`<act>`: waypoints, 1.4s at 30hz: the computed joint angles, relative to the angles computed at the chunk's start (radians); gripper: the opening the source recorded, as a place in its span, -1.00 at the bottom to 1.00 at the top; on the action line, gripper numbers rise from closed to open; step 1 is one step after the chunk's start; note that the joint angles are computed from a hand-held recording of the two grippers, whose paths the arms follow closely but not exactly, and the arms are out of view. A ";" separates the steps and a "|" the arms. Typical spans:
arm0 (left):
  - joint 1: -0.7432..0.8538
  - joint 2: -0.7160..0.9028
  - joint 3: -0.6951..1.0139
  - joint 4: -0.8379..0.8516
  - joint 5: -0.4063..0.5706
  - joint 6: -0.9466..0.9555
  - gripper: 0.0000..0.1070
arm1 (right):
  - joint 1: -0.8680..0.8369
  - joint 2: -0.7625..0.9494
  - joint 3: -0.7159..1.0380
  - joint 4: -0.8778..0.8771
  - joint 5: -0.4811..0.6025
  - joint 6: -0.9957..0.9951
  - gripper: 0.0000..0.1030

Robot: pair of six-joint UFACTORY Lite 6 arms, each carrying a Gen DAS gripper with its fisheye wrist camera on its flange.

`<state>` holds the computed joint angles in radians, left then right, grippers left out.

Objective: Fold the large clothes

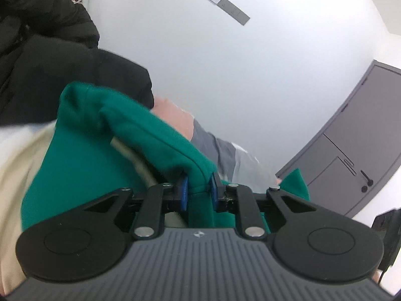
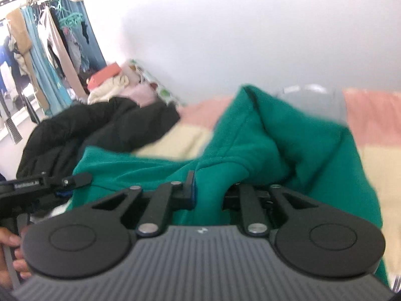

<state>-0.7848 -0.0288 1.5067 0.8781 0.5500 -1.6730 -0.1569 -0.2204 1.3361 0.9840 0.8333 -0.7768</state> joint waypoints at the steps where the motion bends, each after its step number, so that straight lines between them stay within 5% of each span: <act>1: 0.024 0.052 0.071 -0.056 0.010 0.076 -0.61 | 0.007 0.034 0.031 0.007 -0.018 -0.005 -0.67; 5: 0.095 0.247 0.266 -0.166 0.046 0.289 -0.59 | 0.054 0.183 0.090 0.080 -0.125 -0.032 -0.67; 12: 0.125 0.297 0.244 -0.277 0.042 0.403 -0.51 | 0.113 0.217 -0.025 0.083 -0.241 -0.053 -0.48; 14: 0.103 0.261 0.228 -0.306 0.075 0.420 -0.28 | 0.110 0.188 -0.037 0.040 -0.229 0.005 -0.38; 16: 0.068 0.218 0.205 -0.278 0.098 0.401 -0.12 | 0.108 0.158 -0.032 -0.034 -0.208 0.076 0.26; 18: -0.013 0.144 0.153 -0.186 0.172 0.327 -0.05 | 0.088 0.097 -0.059 -0.060 -0.198 0.087 0.52; 27: -0.544 0.093 0.251 0.084 0.671 0.097 0.12 | 0.011 -0.288 -0.194 -0.171 -0.086 0.166 0.54; 31: -0.769 0.168 0.329 0.176 0.902 0.012 0.17 | -0.103 -0.444 -0.209 -0.111 0.084 0.112 0.54; 38: -0.865 0.162 0.266 0.223 0.942 -0.174 0.17 | -0.352 -0.607 -0.291 0.036 0.361 -0.036 0.54; 42: -0.817 0.132 0.190 0.226 0.860 -0.210 0.17 | -0.225 -0.650 -0.333 -0.039 0.275 0.015 0.51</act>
